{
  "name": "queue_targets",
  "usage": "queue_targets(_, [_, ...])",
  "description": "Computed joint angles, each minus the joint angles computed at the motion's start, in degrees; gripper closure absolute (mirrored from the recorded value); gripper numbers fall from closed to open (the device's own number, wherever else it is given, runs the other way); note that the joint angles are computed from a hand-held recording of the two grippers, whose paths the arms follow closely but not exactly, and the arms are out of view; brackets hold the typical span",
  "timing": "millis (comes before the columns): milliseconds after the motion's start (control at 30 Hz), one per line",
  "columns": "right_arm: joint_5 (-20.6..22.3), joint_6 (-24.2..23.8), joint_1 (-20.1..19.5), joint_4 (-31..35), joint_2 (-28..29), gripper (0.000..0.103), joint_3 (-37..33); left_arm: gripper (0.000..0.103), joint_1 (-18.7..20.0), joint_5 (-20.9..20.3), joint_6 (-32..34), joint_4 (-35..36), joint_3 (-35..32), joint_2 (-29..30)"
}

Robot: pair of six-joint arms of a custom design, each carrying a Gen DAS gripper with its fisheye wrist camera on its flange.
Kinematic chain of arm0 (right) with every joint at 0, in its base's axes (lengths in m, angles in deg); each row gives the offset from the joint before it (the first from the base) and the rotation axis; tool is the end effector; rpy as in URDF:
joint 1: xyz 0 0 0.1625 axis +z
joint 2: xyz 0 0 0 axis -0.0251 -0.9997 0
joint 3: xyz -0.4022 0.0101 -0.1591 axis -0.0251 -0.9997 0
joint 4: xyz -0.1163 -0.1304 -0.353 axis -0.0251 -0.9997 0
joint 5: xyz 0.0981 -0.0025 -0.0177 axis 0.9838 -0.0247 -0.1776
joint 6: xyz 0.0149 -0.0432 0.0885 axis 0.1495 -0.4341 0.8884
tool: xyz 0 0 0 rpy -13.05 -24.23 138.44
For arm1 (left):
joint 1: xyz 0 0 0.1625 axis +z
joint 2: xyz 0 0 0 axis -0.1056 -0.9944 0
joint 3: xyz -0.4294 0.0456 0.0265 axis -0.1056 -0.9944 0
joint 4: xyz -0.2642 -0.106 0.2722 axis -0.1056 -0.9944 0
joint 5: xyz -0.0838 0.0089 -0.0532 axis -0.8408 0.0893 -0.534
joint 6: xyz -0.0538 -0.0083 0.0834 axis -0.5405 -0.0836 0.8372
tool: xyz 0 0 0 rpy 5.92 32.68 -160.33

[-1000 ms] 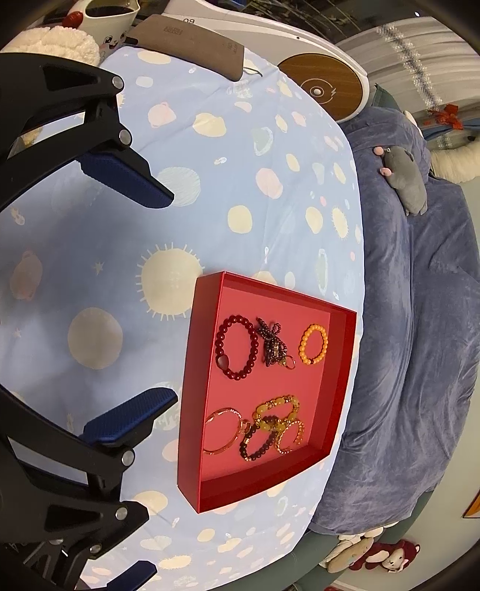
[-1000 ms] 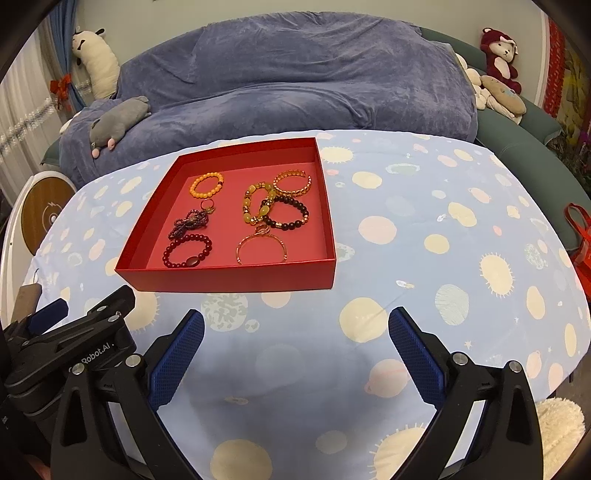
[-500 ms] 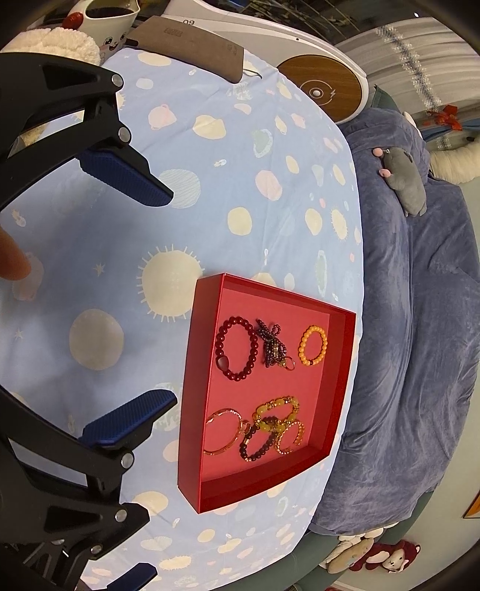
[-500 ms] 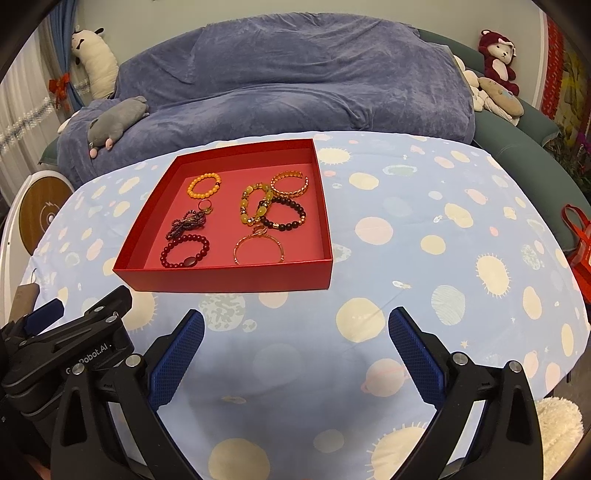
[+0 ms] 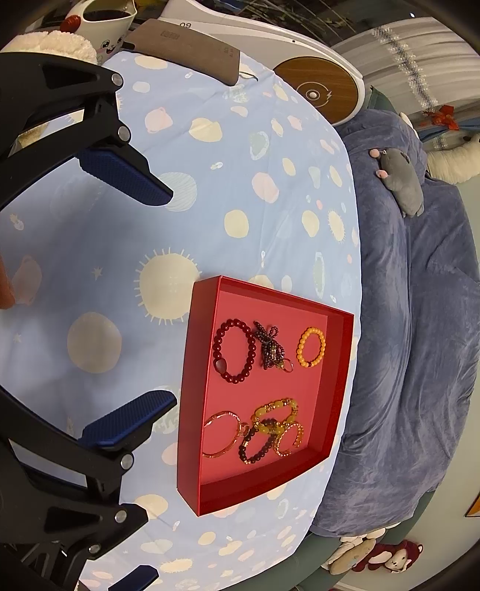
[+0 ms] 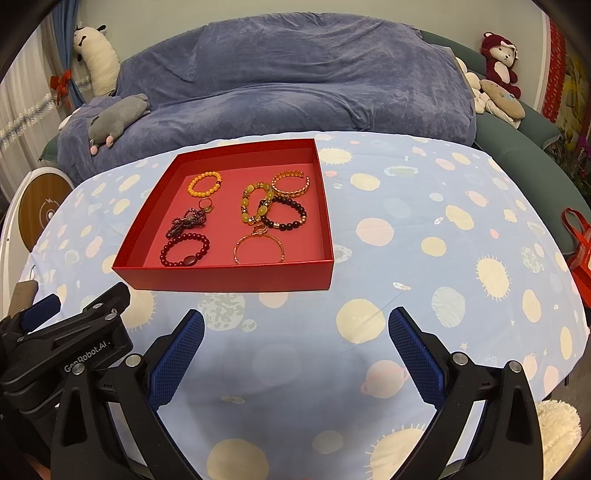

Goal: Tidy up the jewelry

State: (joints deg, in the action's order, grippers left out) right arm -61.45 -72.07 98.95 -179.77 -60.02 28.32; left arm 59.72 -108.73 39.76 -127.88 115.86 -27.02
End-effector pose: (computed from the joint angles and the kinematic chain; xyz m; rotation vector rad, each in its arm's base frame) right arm 0.1720 -0.7324 0.1967 0.3278 -2.3186 0.7776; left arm -0.2679 -0.7391 0.1035 0.0670 2.1368 -0.8120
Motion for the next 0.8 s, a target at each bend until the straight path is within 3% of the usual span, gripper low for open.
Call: queue_targets(800, [-0.1, 0.1, 0.1, 0.0, 0.1, 0.007, 0.0, 0.007, 0.2, 0.4, -0.2, -0.1, 0.1, -0.1])
